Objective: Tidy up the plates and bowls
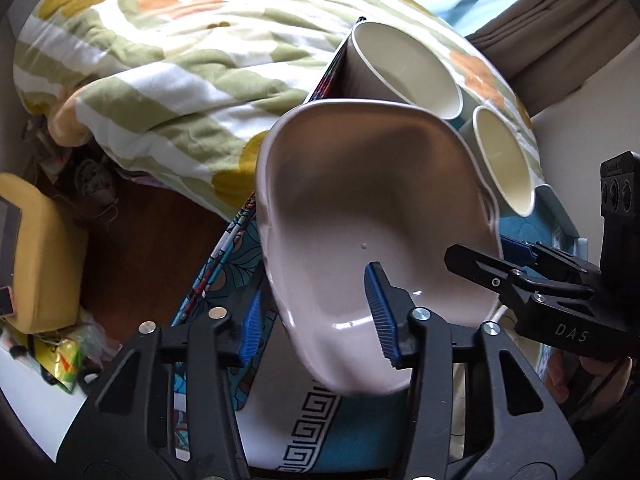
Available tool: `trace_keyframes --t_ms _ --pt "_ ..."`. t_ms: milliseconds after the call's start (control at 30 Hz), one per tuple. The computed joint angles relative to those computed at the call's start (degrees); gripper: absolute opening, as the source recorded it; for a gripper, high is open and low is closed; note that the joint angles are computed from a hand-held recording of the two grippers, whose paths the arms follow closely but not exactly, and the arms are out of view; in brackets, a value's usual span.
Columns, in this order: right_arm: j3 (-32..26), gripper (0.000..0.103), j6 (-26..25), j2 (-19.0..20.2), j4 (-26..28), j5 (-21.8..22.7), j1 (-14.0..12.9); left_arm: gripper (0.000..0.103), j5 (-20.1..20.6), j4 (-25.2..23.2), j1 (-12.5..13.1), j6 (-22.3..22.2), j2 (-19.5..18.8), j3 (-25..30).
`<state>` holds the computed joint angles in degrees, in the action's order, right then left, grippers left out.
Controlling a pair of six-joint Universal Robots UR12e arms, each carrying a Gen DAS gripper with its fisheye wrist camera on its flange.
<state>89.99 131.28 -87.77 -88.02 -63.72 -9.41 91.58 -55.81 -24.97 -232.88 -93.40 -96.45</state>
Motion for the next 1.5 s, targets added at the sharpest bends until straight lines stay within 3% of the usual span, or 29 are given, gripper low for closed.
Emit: trace_keyframes --t_ms 67,200,267,567,833,967,1267,1500 --pt "0.1 0.037 0.3 0.2 0.0 -0.4 0.5 0.037 -0.6 -0.4 0.4 0.7 -0.2 0.0" --pt "0.6 0.027 0.7 0.0 -0.1 -0.4 0.7 0.018 -1.3 -1.7 0.8 2.0 -0.7 0.7" --pt "1.3 0.017 0.8 -0.4 -1.7 -1.3 1.1 0.014 -1.3 -2.7 1.0 2.7 -0.8 1.0" --pt "2.0 0.014 2.0 -1.5 -2.2 -0.8 0.8 0.013 0.1 -5.3 1.2 5.7 -0.7 2.5" --pt "2.1 0.014 1.8 -4.4 -1.8 3.0 -2.7 0.013 4.4 -7.8 -1.7 7.4 -1.5 7.5" --pt "1.7 0.014 1.3 -6.2 -0.8 4.6 -6.2 0.013 5.1 -10.1 -4.0 8.4 -3.1 11.7" --pt "0.4 0.014 -5.0 -10.1 3.7 7.8 -19.4 0.013 9.1 -10.9 -12.4 7.8 -10.0 23.7" --pt "-0.3 0.014 -7.6 -10.8 4.8 7.7 -29.3 0.013 6.9 -12.1 -17.8 9.0 -18.0 33.8"
